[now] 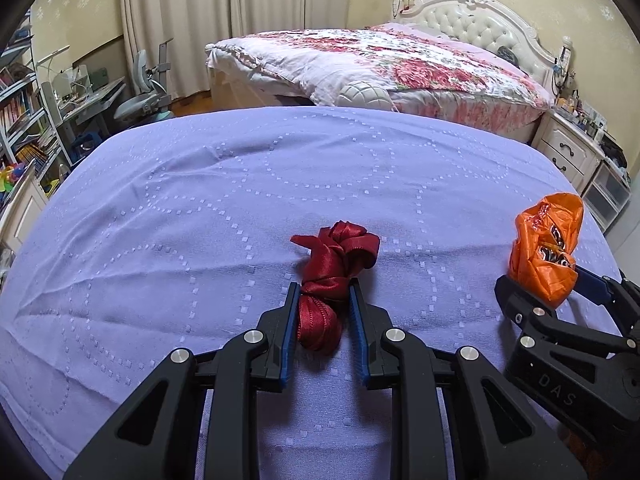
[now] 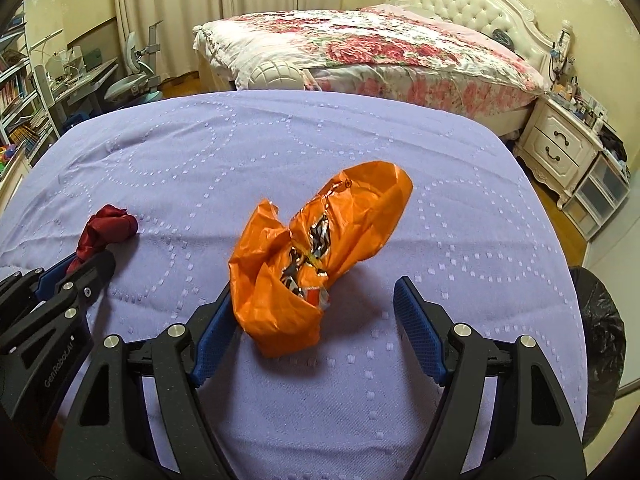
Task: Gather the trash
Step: 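Grasp the orange snack bag with the right gripper while the left holds the red bag, then carry the red bag and orange bag with both grippers over the bin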
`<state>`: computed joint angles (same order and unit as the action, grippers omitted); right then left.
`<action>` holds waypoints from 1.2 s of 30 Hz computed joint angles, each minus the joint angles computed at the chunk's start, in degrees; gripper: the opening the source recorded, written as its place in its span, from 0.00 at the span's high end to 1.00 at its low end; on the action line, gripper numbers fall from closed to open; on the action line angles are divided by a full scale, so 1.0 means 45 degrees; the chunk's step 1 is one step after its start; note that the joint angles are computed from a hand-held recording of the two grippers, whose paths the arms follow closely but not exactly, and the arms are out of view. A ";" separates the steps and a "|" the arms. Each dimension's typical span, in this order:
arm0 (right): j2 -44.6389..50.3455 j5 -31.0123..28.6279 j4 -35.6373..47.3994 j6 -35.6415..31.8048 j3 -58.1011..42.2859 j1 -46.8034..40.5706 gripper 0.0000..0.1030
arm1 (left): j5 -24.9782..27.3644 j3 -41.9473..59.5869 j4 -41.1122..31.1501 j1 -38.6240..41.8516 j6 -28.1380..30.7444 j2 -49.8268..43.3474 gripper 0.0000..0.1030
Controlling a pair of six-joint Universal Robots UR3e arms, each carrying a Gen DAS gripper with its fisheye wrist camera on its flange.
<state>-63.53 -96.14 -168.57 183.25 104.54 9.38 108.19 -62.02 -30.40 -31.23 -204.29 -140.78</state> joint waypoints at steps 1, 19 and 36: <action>0.0023 0.0020 -0.0004 0.0006 -0.0035 -0.0002 0.33 | -0.0029 -0.0029 0.0036 0.0012 -0.0009 0.0013 0.76; -0.0519 0.0761 -0.0612 0.0002 0.0836 -0.0223 0.69 | -0.0185 -0.0438 0.0362 0.0033 0.0002 0.0211 0.76; -0.3516 0.2045 -0.1987 -0.0806 0.5092 -0.1504 0.70 | 0.0090 -0.1766 0.1159 -0.0909 -0.0218 0.0867 0.76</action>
